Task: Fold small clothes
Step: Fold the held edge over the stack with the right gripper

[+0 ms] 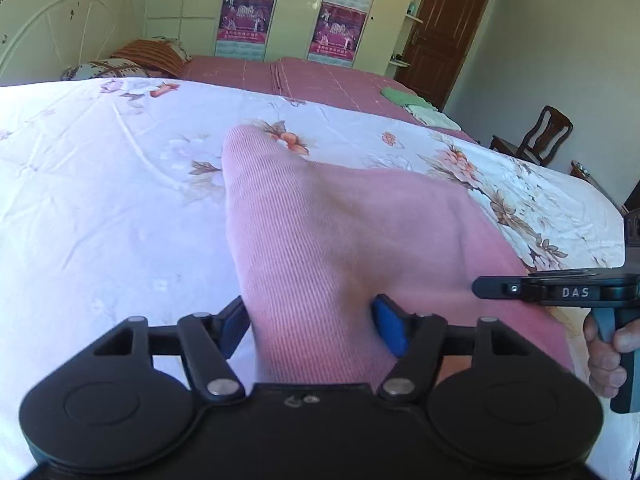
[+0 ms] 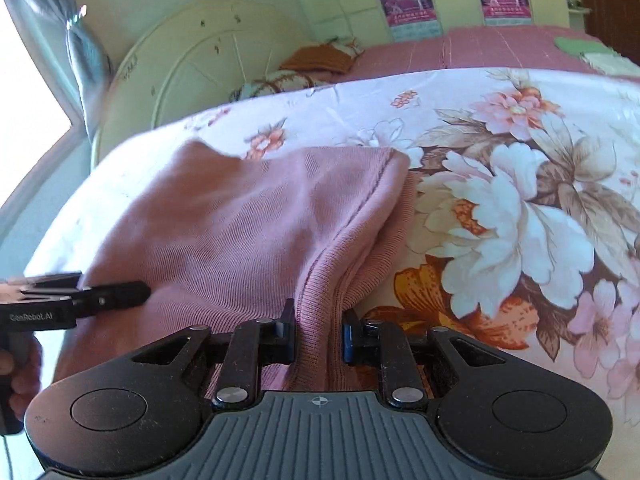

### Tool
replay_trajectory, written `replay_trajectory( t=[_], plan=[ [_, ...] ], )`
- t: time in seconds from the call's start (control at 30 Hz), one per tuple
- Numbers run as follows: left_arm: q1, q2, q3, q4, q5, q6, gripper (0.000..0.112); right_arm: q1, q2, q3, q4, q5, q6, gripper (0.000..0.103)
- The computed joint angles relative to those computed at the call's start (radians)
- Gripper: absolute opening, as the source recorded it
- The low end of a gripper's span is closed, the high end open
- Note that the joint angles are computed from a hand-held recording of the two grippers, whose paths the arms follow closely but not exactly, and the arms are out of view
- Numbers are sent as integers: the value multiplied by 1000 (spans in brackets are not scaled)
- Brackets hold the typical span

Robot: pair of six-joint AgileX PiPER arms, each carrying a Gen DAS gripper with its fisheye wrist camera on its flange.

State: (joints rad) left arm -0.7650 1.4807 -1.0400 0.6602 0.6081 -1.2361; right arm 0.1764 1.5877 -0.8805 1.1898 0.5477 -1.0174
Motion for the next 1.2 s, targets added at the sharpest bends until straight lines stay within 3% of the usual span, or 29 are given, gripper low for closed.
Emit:
replay_trajectory(
  t=[0.07, 0.1, 0.17, 0.23, 0.3, 0.37, 0.43, 0.5, 0.57, 0.67, 0.73, 0.77, 0.8, 0.9, 0.93, 1.0, 1.07, 1.1, 1.2],
  plan=[
    [-13, -49, 7, 27, 43, -3, 66, -5, -17, -17, -60, 13, 54, 27],
    [-31, -79, 12, 76, 73, -32, 65, 0, -42, -22, -120, -5, 108, 40],
    [-20, -104, 9, 118, 88, -48, 63, -5, -123, -5, -120, -72, 96, 42],
    [33, -69, -30, 85, 57, 18, 62, -18, -119, -57, -136, -41, 118, 42],
    [74, -1, -90, 26, 28, 106, 55, 21, -79, -127, -213, -50, 176, 20],
    [105, 92, -158, -88, 47, 225, 48, 74, -4, -222, -394, -44, 350, 12],
    [93, 152, -189, -78, 95, 226, 50, 121, 90, -285, -594, -55, 517, 2],
    [64, 124, -150, -12, 120, 168, 54, 138, 110, -272, -674, -106, 576, 0],
    [-17, 73, -128, 107, 218, 74, 61, 125, 83, -266, -686, -68, 602, 0],
    [-138, -46, -45, 165, 299, -17, 61, 93, -76, -157, -600, -37, 500, 1],
    [-224, -106, 7, 165, 347, -93, 61, 80, -204, -61, -589, -8, 481, 23],
    [-266, -123, 27, 171, 375, -138, 61, 79, -271, -10, -594, 1, 487, 50],
    [-305, -138, 49, 177, 394, -190, 61, 79, -346, 51, -569, -8, 471, 56],
    [-348, -135, 91, 158, 399, -275, 61, 64, -427, 120, -532, 50, 484, 55],
    [-347, -125, 96, 151, 396, -290, 61, 68, -429, 136, -507, 48, 481, 54],
    [-346, -116, 105, 157, 383, -320, 62, 85, -395, 143, -493, 56, 506, 34],
    [-339, -102, 94, 153, 388, -311, 62, 95, -362, 150, -458, 55, 487, 26],
    [-339, -108, 100, 151, 383, -320, 62, 104, -353, 159, -457, 39, 486, 11],
    [-351, -130, 99, 153, 391, -321, 62, 82, -359, 166, -447, 47, 447, 5]
  ],
)
